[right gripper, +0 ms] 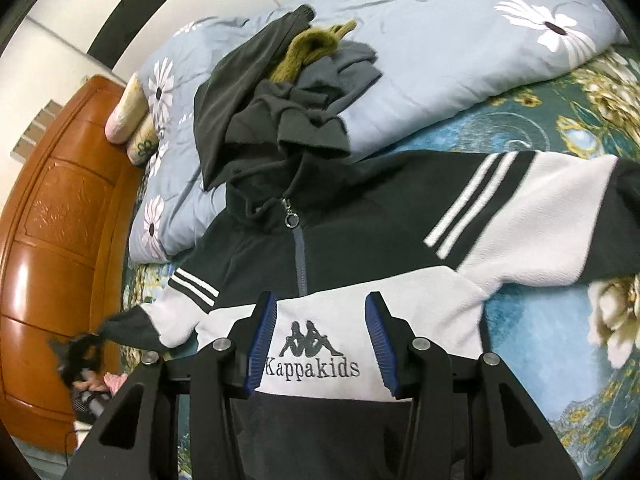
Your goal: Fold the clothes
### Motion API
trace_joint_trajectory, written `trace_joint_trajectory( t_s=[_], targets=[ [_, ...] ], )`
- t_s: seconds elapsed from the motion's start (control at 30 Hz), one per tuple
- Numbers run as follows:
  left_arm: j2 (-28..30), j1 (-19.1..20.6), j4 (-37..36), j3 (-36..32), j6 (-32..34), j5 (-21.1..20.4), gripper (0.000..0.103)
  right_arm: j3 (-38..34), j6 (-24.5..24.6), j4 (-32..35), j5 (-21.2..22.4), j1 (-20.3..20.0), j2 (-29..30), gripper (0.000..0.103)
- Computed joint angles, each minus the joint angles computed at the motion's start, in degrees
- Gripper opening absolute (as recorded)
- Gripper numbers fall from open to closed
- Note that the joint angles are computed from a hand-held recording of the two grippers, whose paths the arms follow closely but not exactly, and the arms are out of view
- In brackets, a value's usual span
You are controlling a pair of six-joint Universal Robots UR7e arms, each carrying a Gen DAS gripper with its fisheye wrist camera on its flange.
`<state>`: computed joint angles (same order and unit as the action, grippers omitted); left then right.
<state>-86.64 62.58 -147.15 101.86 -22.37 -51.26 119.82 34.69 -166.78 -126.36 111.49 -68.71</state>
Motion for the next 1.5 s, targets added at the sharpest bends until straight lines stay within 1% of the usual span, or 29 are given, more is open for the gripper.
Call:
trace_joint_trajectory(
  t_s=[0.03, 0.07, 0.13, 0.17, 0.2, 0.23, 0.27, 0.33, 0.37, 0.43, 0.5, 0.53, 0.6, 0.63, 0.67, 0.7, 0.77, 0.83, 0.87, 0.93, 1.03, 1.1, 1.2, 1.23, 1.3, 1.37, 1.4, 1.43, 1.5],
  targets=[
    [0.1, -2.1, -1.4, 0.2, 2.7, -1.6, 0.006, 0.7, 0.3, -0.5, -0.1, 0.1, -0.7, 0.047],
    [1.3, -4.8, -4.1, 0.0, 7.6, -4.7, 0.006, 1.4, 0.6, -1.0, -0.3, 0.2, -1.4, 0.047],
    [3.7, -8.6, -6.7, -0.4, 13.4, -8.6, 0.006, 2.7, 0.7, -2.2, -0.9, 0.4, -2.9, 0.047],
    [5.0, -9.4, -6.7, -1.2, 14.9, -10.7, 0.006, 3.3, 0.7, -2.7, -1.2, 0.6, -3.6, 0.047],
    [7.2, -11.1, -6.8, -1.7, 16.9, -13.6, 0.005, 4.0, 0.9, -3.3, -1.7, 0.7, -4.4, 0.047],
    [9.3, -12.6, -6.9, -1.9, 18.6, -14.1, 0.005, 4.9, 1.3, -3.7, -2.2, 0.9, -5.4, 0.047],
    [11.1, -13.9, -5.7, -1.9, 19.4, -14.1, 0.005, 5.7, 1.6, -4.0, -2.7, 1.0, -6.4, 0.047],
    [13.4, -14.7, -2.2, -1.7, 16.2, -19.0, 0.005, 7.3, 2.4, -4.6, -3.7, 1.2, -8.4, 0.047],
    [14.3, -14.7, -1.5, -1.1, 14.4, -20.4, 0.005, 8.1, 2.7, -4.8, -4.3, 1.4, -9.4, 0.047],
    [15.6, -14.9, 0.5, -0.3, 10.9, -18.8, 0.005, 9.4, 3.5, -4.4, -5.7, 1.6, -11.2, 0.047],
    [16.8, -13.9, 2.8, -0.6, 7.3, -18.2, 0.005, 10.7, 4.6, -3.1, -6.9, 1.6, -13.2, 0.047],
    [17.0, -13.7, 4.1, -0.6, 6.1, -16.4, 0.006, 11.1, 5.1, -2.6, -7.1, 1.4, -13.8, 0.047],
    [17.0, -13.7, 7.0, -0.6, 5.2, -10.4, 0.006, 11.8, 5.8, -1.8, -7.1, 1.0, -14.8, 0.047],
    [16.8, -13.1, 8.8, -0.7, 6.2, -8.1, 0.008, 12.1, 6.0, -1.6, -7.1, 0.8, -15.2, 0.047],
    [16.5, -13.1, 11.3, -0.6, 5.8, -4.7, 0.018, 12.2, 5.9, -1.7, -7.0, 0.7, -15.4, 0.047],
    [16.7, -12.6, 13.5, -1.0, 5.9, -2.0, 0.025, 12.4, 5.8, -1.8, -6.8, 0.5, -15.4, 0.047],
    [17.4, -11.4, 16.7, -1.2, 7.5, 5.4, 0.048, 12.5, 5.7, -1.8, -6.3, 0.1, -15.1, 0.047],
    [19.2, -10.0, 18.6, -1.6, 9.8, 12.2, 0.057, 12.3, 6.1, -1.3, -5.8, -0.3, -14.6, 0.047],
    [20.5, -9.3, 19.4, -1.8, 11.2, 15.9, 0.058, 12.2, 6.4, -0.8, -5.6, -0.6, -14.3, 0.047],
    [22.6, -7.5, 20.3, -2.4, 13.6, 19.1, 0.059, 12.0, 6.7, 0.0, -5.1, -1.0, -13.9, 0.047],
    [25.1, -5.4, 23.1, -4.5, 13.0, 18.6, 0.059, 11.4, 7.0, 1.2, -4.7, -1.2, -13.2, 0.047],
    [26.8, -4.3, 22.6, -5.3, 13.1, 18.3, 0.059, 10.8, 7.0, 2.1, -4.8, -1.1, -12.6, 0.047],
    [29.3, -2.8, 23.3, -6.9, 10.4, 20.4, 0.059, 9.9, 7.4, 3.6, -5.0, -0.9, -11.9, 0.047],
    [29.5, -2.5, 23.6, -7.4, 9.3, 20.3, 0.058, 9.8, 7.5, 3.9, -5.0, -0.8, -11.9, 0.047],
    [29.0, -1.4, 22.0, -7.7, 8.0, 17.5, 0.051, 9.6, 7.6, 4.5, -5.3, -0.7, -11.9, 0.047],
    [28.3, -0.7, 21.0, -8.0, 7.4, 15.1, 0.026, 9.7, 7.5, 4.7, -5.4, -0.6, -12.0, 0.047],
    [28.1, -0.6, 21.3, -8.2, 7.5, 14.8, 0.022, 9.8, 7.5, 4.6, -5.3, -0.7, -12.1, 0.047],
    [27.4, -0.3, 20.9, -8.3, 7.3, 13.5, 0.015, 9.9, 7.4, 4.4, -5.2, -0.8, -12.2, 0.047],
    [26.0, 0.2, 20.2, -8.5, 6.7, 10.9, 0.013, 10.3, 7.1, 3.7, -4.7, -1.1, -12.5, 0.047]
  ],
)
